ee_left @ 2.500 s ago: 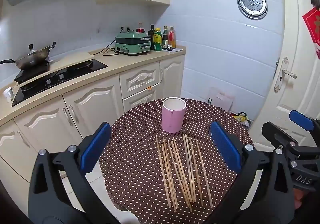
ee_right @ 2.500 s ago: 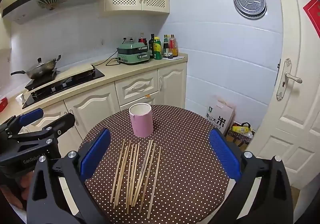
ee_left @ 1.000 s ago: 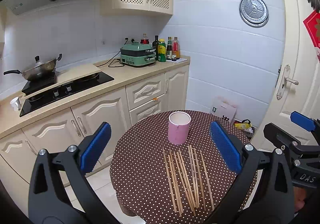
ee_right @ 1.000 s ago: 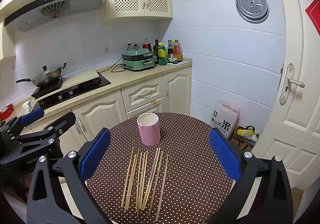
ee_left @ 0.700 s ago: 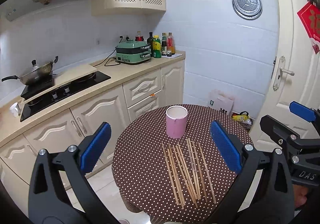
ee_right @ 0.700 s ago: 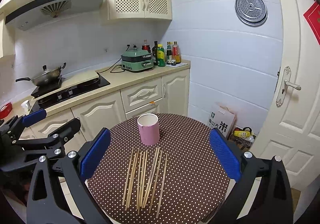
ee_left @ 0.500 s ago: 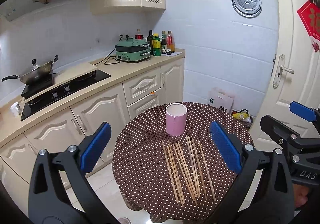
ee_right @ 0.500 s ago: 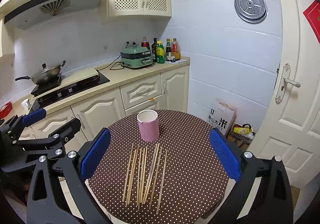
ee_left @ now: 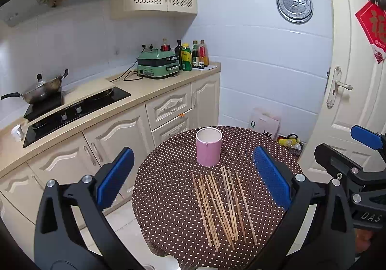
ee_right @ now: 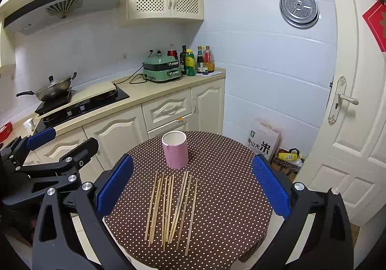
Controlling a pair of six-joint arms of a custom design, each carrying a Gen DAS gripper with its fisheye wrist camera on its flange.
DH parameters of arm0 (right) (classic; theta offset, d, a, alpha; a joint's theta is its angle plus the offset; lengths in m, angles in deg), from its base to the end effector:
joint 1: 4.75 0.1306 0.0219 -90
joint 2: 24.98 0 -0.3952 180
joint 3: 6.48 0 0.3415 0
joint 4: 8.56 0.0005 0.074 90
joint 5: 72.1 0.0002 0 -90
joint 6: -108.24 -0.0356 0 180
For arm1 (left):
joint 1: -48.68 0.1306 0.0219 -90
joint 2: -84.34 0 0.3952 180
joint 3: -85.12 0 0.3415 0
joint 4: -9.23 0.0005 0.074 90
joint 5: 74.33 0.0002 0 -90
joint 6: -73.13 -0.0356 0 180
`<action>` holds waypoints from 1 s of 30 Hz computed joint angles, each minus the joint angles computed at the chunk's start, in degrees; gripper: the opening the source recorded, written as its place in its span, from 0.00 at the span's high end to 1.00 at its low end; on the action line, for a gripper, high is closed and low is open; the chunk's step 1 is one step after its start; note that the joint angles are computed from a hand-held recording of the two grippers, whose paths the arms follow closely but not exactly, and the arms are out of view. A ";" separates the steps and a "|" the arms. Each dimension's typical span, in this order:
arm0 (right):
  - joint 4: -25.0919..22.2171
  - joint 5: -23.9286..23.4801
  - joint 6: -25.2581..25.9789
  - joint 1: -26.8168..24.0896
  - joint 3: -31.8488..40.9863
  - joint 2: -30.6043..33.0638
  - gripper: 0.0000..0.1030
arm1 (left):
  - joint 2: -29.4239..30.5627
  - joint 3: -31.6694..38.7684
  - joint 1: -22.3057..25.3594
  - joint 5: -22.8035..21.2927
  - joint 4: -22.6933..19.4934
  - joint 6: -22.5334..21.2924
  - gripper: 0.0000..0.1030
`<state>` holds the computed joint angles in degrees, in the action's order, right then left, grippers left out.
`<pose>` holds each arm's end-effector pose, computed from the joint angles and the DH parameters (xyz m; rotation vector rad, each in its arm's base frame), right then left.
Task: Organize utensils
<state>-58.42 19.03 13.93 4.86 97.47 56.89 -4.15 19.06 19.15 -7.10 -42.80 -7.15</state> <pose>0.3742 0.0621 0.5989 -0.0829 2.0564 0.1304 0.3901 -0.2057 0.6030 0.1148 2.0405 -0.0118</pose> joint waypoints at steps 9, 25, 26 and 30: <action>-0.58 -0.96 0.51 -0.19 0.68 0.94 0.08 | 0.90 0.56 0.48 0.47 -0.57 0.76 0.06; -13.49 -4.39 -4.83 -2.41 8.67 9.94 0.08 | 7.95 7.32 3.18 7.68 -13.26 4.57 0.13; -14.89 -4.99 -5.84 -2.75 9.29 10.91 0.08 | 8.71 7.64 3.45 8.53 -14.64 5.10 0.13; -19.59 -6.78 -9.25 -3.88 10.97 15.01 0.08 | 11.44 7.98 4.98 13.40 -18.26 7.31 0.13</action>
<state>-78.00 12.25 4.68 0.98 108.44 71.90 7.29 27.03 24.13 6.30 -61.06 0.16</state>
